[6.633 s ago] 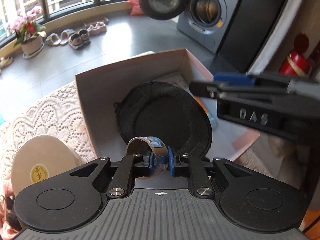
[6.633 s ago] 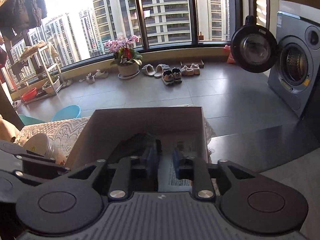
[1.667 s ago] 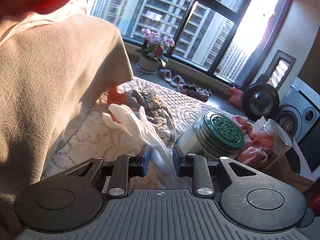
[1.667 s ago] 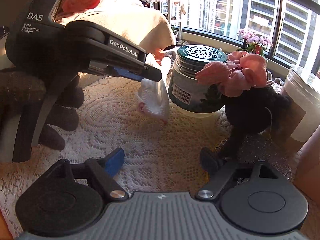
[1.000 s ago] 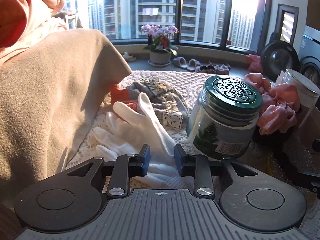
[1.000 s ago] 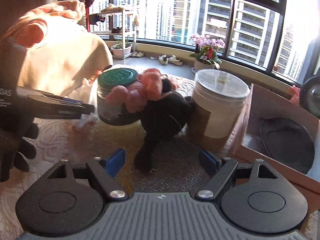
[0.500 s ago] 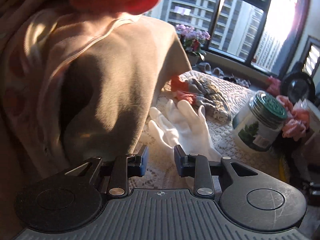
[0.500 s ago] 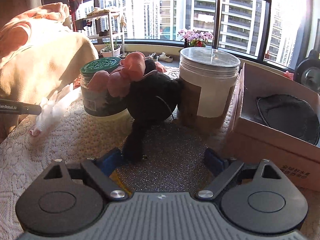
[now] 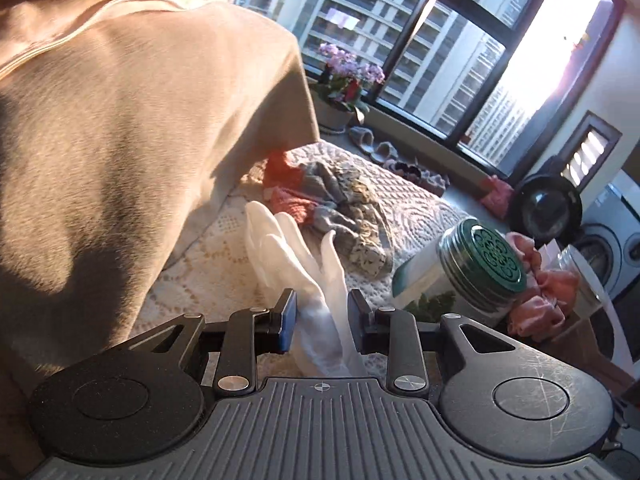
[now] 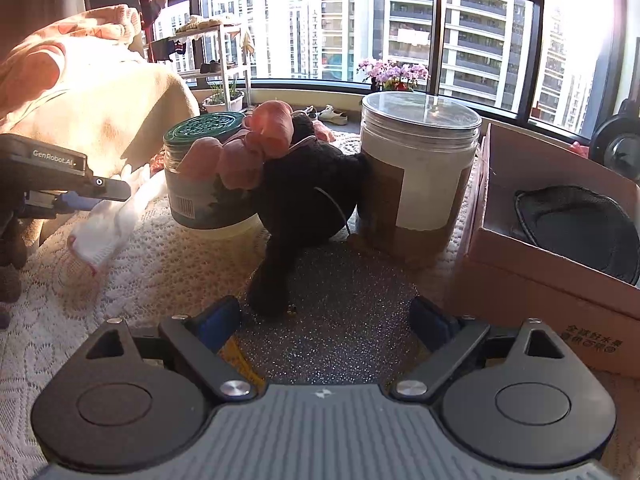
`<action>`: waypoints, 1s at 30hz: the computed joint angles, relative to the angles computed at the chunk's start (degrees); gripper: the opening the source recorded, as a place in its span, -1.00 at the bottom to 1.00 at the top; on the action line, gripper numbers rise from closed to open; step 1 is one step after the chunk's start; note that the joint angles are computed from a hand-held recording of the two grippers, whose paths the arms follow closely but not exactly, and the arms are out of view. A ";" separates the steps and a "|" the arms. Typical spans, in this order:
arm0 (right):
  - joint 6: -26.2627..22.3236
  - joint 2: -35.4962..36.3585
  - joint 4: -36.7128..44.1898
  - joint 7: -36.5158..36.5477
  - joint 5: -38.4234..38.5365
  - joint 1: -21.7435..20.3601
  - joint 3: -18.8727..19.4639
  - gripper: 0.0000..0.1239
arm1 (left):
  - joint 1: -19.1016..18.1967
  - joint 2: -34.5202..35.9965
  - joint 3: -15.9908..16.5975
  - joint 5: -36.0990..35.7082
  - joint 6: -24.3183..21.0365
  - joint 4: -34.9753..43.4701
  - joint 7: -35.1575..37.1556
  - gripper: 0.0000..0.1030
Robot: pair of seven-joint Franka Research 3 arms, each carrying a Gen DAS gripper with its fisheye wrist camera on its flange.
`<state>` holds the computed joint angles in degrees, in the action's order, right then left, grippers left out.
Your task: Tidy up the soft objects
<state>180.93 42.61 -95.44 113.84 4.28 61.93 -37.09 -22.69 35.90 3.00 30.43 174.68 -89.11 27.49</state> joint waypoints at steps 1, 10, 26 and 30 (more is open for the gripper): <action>-0.07 0.05 0.06 0.01 0.01 0.07 -0.07 0.49 | 0.14 0.59 -0.97 0.62 -1.79 1.35 2.32 -0.40; -0.86 0.61 0.72 0.02 -0.71 0.21 -0.32 0.55 | -8.39 2.73 4.41 19.84 -17.44 7.73 6.93 -0.27; -4.45 -0.81 2.20 3.21 -6.85 -3.85 3.53 0.65 | -5.49 0.71 4.11 24.97 -9.44 3.00 -5.32 -0.22; -5.17 -1.18 1.49 4.19 -11.31 -1.22 0.68 0.53 | -4.46 0.01 4.41 27.93 -4.72 1.55 -9.53 -0.61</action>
<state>175.75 41.43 -93.95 118.02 -7.03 60.72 -36.41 -27.15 35.91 7.42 58.35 169.97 -87.56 17.96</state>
